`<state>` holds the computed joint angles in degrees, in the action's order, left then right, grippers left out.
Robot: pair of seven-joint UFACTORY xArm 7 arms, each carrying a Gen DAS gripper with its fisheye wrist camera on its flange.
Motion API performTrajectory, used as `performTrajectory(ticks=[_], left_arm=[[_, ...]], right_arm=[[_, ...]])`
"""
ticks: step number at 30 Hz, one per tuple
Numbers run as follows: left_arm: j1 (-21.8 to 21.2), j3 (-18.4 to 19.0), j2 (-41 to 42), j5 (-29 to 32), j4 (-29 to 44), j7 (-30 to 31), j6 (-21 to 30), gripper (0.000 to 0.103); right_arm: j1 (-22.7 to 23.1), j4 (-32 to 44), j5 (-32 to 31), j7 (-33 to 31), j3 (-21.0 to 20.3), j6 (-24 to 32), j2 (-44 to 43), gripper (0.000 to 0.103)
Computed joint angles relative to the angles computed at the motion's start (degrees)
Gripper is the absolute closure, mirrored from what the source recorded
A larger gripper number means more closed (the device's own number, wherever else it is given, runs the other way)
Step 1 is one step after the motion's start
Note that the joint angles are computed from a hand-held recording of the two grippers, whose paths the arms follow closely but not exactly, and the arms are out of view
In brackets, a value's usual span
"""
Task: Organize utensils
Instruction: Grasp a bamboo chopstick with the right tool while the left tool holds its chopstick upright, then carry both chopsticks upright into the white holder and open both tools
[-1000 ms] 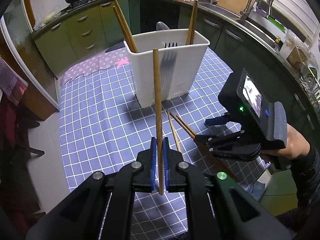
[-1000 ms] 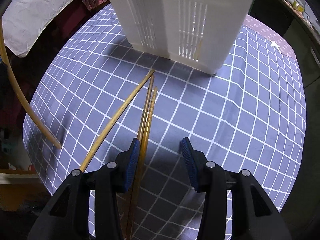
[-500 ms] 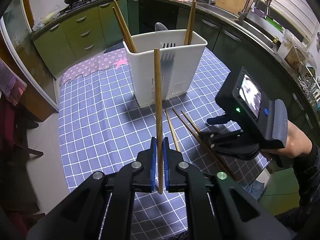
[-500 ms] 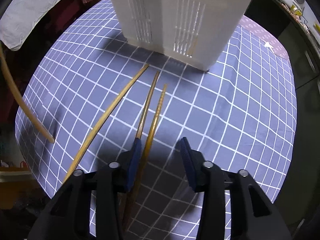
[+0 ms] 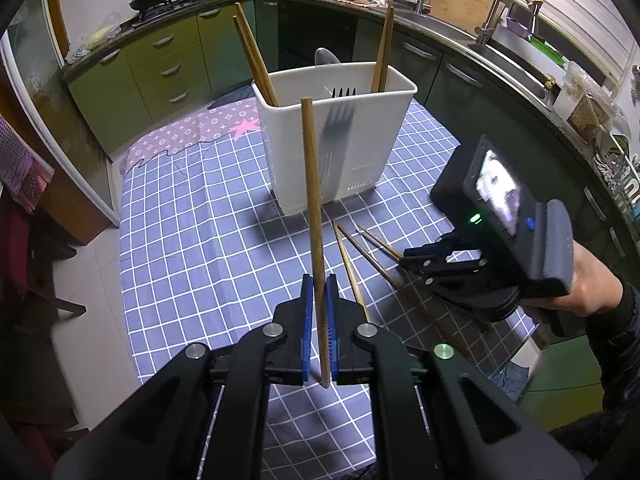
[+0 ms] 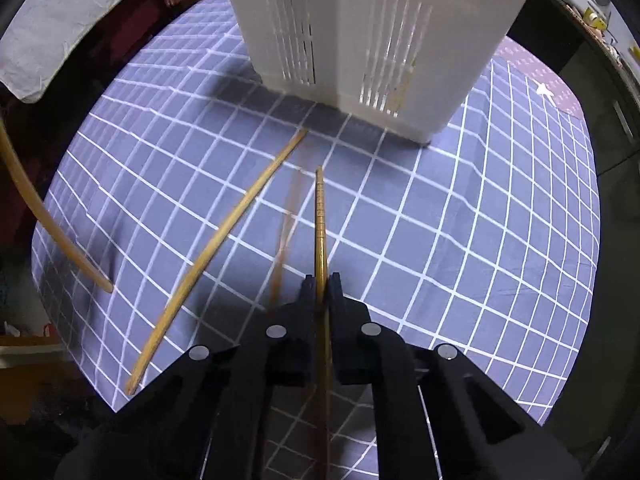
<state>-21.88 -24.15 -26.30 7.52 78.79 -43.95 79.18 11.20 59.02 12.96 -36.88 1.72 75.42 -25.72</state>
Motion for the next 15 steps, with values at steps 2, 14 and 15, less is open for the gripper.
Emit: performTrajectory(ticks=[2,14,15], left_arm=[[0.0,0.0,0.0,0.0,0.1,0.0,0.1,0.097],[0.3,-0.7,-1.4,0.8,0.1,0.6,0.3,0.097],[0.3,-0.8,-1.5,0.9,0.2,0.6,0.4,0.097]], right_arm=[[0.0,1.0,1.9,-0.4,-1.0,0.7,-0.6,0.096],[-1.7,6.5,11.1,-5.6,-7.9,6.3,-5.5,0.096],[-1.9,6.9,11.4,-5.9,-8.2,6.7,-5.7,0.096]])
